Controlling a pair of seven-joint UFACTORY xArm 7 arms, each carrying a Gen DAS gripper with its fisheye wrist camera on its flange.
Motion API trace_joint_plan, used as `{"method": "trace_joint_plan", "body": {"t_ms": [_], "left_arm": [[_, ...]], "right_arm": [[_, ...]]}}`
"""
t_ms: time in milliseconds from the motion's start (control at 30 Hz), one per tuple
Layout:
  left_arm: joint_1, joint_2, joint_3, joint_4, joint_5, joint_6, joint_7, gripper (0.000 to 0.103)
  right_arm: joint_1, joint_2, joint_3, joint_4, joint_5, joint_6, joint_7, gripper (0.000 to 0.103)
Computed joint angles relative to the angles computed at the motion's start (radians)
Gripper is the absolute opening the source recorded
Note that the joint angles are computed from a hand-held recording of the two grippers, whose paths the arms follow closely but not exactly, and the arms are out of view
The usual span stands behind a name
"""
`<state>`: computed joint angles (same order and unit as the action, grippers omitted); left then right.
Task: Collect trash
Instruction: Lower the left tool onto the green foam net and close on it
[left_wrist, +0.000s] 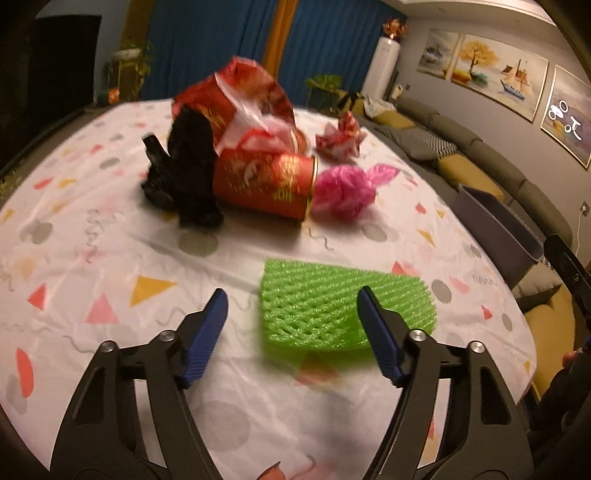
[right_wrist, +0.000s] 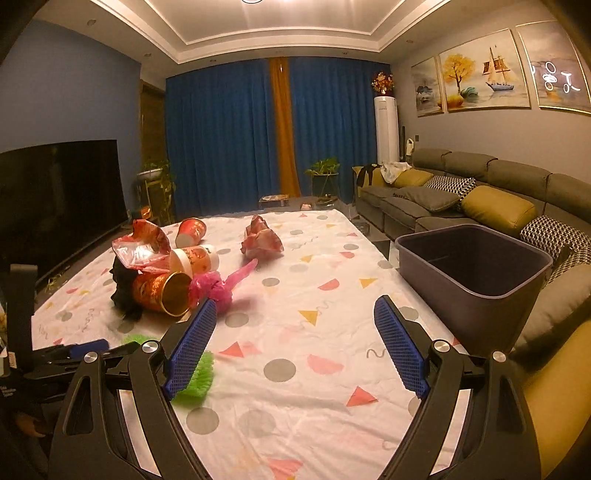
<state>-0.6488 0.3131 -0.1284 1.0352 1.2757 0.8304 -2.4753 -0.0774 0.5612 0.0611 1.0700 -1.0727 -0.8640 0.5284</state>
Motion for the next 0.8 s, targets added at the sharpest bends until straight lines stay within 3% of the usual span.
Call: {"method": "trace_joint_plan", "body": {"t_ms": [133, 333, 433, 500, 800], "left_arm": [[0.021, 0.012, 0.01, -0.002, -0.003, -0.071, -0.001, 0.052], [0.014, 0.023, 0.02, 0.011, -0.029, -0.065, 0.023, 0.019], [0.009, 0.024, 0.022, 0.013, -0.03, -0.059, 0.021, 0.009], [0.006, 0.021, 0.023, 0.011, -0.032, -0.051, 0.019, 0.004], [-0.012, -0.018, 0.008, -0.021, 0.001, 0.024, -0.056, 0.002]], "right_arm": [[0.003, 0.007, 0.002, 0.009, -0.009, 0.007, 0.006, 0.085], [0.002, 0.013, 0.003, 0.02, -0.023, 0.015, 0.024, 0.085], [0.006, 0.012, 0.003, 0.019, -0.025, 0.021, 0.026, 0.085], [0.004, 0.012, 0.002, 0.021, -0.034, 0.021, 0.031, 0.085], [0.015, 0.004, 0.003, 0.003, -0.037, 0.032, 0.014, 0.085]]}}
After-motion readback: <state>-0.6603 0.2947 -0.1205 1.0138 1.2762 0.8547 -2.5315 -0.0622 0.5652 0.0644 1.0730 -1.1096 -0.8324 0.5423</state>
